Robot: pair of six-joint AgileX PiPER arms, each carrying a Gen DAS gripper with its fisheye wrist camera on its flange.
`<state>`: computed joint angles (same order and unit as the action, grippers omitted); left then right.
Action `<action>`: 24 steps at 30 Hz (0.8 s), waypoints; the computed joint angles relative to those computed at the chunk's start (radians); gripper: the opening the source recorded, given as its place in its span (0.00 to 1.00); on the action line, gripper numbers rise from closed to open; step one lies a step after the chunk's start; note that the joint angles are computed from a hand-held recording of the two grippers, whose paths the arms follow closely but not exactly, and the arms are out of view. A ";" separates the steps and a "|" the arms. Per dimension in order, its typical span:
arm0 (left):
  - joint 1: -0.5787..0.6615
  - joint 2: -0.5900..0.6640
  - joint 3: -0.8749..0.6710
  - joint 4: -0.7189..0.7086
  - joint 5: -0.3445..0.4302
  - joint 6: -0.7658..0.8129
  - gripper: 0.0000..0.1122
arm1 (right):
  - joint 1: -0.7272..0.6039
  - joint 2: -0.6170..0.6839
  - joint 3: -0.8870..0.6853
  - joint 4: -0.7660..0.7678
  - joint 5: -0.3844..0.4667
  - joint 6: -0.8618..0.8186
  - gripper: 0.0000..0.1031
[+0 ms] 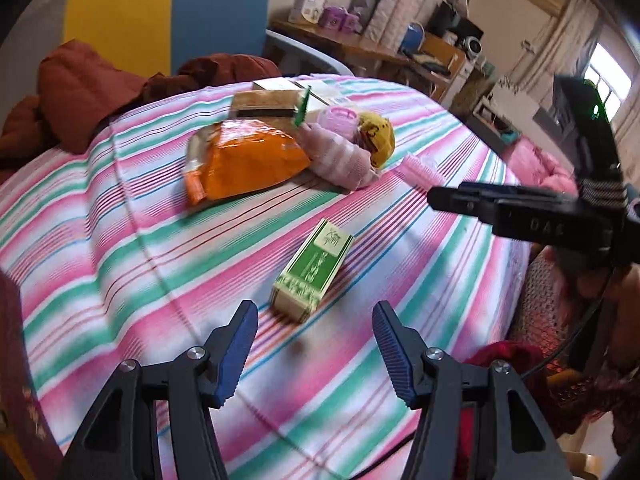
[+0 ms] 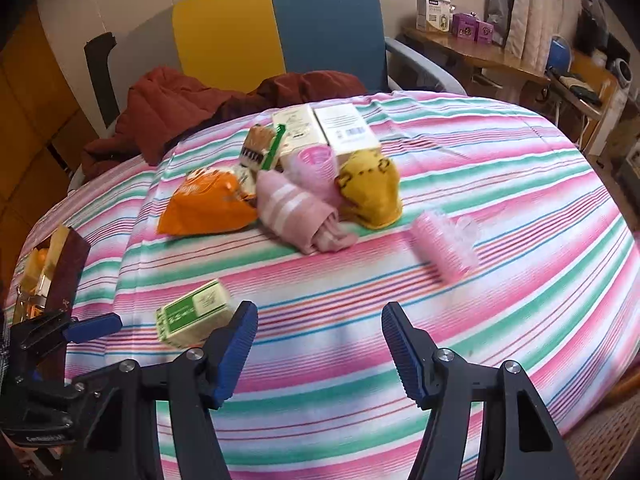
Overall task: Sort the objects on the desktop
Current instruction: 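Grasp the green tea box with the left tool while the right tool grasps the pink sock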
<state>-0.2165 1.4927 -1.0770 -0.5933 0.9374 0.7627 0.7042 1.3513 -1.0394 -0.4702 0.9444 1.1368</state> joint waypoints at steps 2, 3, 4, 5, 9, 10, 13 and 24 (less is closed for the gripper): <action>-0.035 0.029 -0.018 0.013 -0.018 -0.020 0.54 | -0.028 0.008 0.002 -0.009 -0.004 -0.031 0.66; -0.050 0.046 -0.028 0.020 -0.027 -0.027 0.54 | -0.047 0.013 0.000 -0.010 -0.011 -0.051 0.66; -0.069 0.057 -0.035 0.042 -0.040 -0.046 0.54 | -0.062 0.020 -0.004 -0.010 -0.018 -0.070 0.66; -0.090 0.067 -0.038 0.065 -0.068 -0.062 0.54 | -0.081 0.031 -0.011 -0.012 -0.028 -0.094 0.66; -0.148 0.095 -0.042 0.123 -0.140 -0.069 0.50 | -0.122 0.100 -0.057 -0.055 -0.072 -0.157 0.66; -0.158 0.094 -0.032 0.137 -0.156 -0.075 0.41 | -0.136 0.123 -0.071 -0.054 -0.099 -0.188 0.66; -0.152 0.100 -0.011 0.134 -0.166 -0.076 0.25 | -0.153 0.199 -0.127 -0.069 -0.121 -0.256 0.65; -0.074 0.072 0.014 -0.018 -0.108 0.007 0.44 | -0.257 0.336 -0.208 0.219 -0.198 -0.576 0.33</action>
